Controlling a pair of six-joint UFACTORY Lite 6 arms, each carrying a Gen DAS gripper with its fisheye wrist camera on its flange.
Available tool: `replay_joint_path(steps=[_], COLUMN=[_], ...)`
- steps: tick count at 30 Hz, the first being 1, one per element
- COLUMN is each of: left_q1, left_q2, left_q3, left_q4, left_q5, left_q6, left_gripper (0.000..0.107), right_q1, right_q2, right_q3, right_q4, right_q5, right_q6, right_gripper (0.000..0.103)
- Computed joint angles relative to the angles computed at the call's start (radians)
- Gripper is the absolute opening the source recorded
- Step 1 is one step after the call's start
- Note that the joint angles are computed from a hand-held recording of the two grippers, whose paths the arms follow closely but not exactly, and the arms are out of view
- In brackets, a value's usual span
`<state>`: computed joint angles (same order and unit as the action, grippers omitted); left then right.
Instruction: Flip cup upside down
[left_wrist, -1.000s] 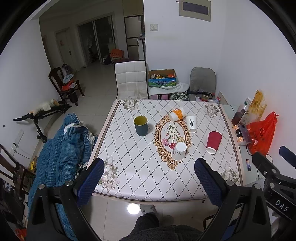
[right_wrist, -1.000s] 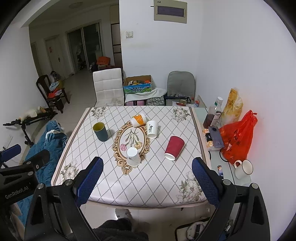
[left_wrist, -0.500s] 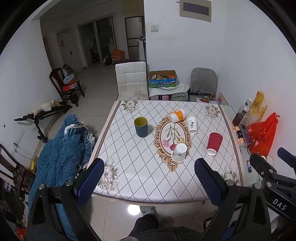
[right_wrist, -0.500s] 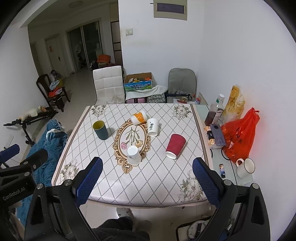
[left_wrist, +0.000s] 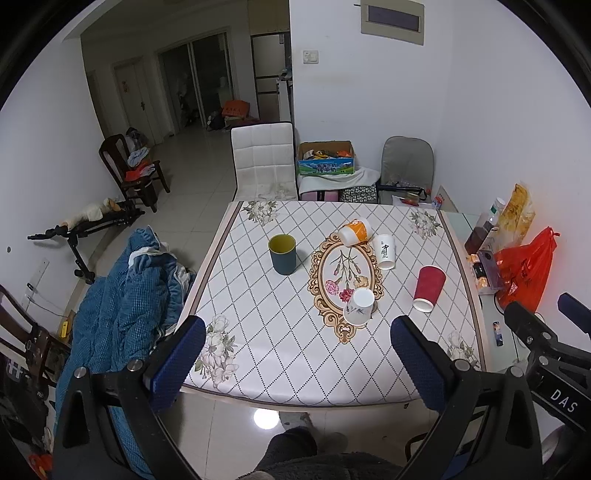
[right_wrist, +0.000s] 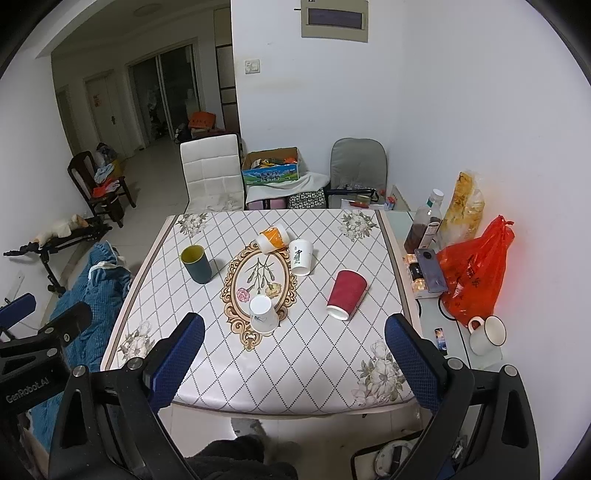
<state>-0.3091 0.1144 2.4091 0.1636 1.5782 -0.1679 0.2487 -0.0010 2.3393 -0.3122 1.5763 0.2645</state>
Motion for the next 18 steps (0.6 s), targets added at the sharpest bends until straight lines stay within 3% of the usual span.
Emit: replay_joint_path(steps=[6,18], left_q1=[0.010,0.011], left_q2=[0.006,-0.115], left_q3=[0.004,-0.195], left_q4=[-0.009,-0.008], left_q5=[0.004,-0.073], left_q6=[0.006,-0.012], left_gripper=[0.102,0.102], right_q1=[0.014,0.042], right_q2=[0.005,-0.001], right_q3=[0.007,0.000], right_q4=[-0.005,-0.019], right_q5=[0.011,0.022], right_q6=[0.007,0.030], right_gripper=[0.100,0.100])
